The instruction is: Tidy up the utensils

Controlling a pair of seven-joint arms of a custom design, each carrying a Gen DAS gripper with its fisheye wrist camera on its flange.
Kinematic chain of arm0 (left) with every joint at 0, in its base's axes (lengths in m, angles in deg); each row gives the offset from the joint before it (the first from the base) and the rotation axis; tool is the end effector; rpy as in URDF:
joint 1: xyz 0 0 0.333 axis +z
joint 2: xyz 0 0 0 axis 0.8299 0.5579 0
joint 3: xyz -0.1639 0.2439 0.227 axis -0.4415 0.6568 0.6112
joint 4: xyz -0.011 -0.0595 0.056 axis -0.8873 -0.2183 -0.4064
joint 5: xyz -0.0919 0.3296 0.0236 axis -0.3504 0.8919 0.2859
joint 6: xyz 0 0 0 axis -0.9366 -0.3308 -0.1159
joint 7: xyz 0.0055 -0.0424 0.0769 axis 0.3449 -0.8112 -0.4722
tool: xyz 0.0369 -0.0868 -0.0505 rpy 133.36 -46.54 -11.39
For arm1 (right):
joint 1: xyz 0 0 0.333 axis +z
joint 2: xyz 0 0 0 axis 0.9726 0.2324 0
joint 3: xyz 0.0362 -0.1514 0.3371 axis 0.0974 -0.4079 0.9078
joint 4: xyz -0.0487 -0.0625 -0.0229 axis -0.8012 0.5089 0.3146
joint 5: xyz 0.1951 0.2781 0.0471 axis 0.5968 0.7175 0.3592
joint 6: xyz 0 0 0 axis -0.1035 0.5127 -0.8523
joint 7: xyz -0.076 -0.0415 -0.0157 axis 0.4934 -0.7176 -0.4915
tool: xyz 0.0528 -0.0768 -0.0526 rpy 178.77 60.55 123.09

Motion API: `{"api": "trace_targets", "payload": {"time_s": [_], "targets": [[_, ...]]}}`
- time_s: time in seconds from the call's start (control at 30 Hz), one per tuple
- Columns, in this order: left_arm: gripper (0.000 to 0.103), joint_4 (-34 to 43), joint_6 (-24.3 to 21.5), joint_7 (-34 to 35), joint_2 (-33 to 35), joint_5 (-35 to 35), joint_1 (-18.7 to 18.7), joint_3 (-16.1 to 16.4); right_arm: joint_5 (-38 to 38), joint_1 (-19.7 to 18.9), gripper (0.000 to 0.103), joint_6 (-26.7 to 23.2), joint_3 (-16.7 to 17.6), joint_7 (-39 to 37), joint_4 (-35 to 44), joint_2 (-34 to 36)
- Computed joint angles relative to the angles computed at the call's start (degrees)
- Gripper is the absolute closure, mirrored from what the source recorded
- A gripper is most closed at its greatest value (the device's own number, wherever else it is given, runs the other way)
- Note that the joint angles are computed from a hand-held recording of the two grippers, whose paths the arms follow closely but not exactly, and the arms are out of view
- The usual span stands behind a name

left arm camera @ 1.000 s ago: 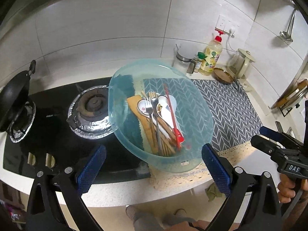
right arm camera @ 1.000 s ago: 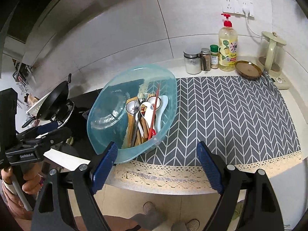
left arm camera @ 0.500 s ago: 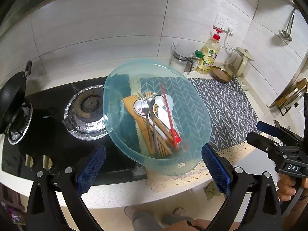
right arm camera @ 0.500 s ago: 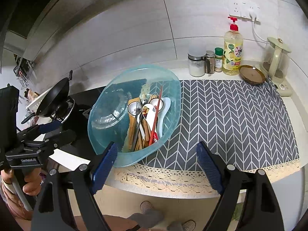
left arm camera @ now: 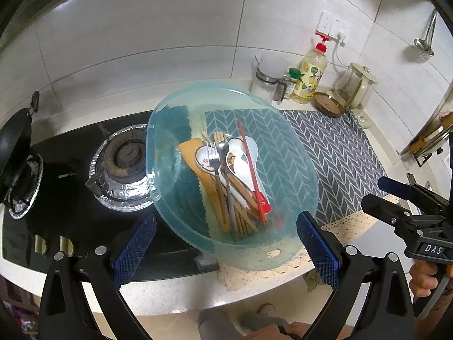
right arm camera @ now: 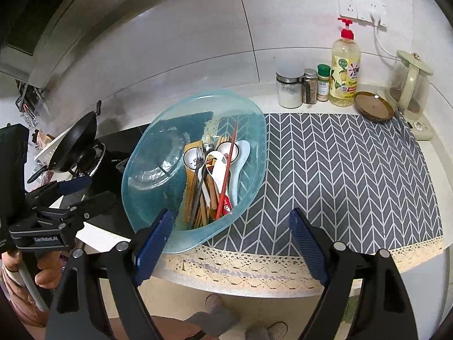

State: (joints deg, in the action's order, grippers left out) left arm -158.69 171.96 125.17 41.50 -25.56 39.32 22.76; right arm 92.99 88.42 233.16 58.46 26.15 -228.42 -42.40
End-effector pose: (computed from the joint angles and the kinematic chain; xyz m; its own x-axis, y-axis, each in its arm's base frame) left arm 0.4246 -0.1957 0.5593 -0.2542 -0.9554 0.1506 -0.8109 0.1257 -0.5715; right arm 0.3910 0.1561 0.5562 0.0889 -0.9722 -0.2168 -0.7899 0.0638 -0.6099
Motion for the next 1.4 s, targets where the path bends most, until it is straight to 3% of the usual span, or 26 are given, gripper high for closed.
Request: {"api": "trace_targets", "payload": {"time_s": [0.57,1.17,1.4], "targets": [[0.004,2.43,-0.77,-2.69,3.79,4.05,3.1,-1.37,-5.47,-0.67,0.021,-0.86,1.02,4.91,3.15,4.66],[0.004,3.06,-1.38,-1.76,4.15,3.47,2.9,-1.38,-6.51,0.54,0.021,-0.27,-0.01,6.15,3.49,5.81],[0.004,2.04,0.85,-0.2,3.78,2.19,2.68,-1.13,-6.69,0.24,0.021,0.65,0.29,7.31,2.77,5.54]]}}
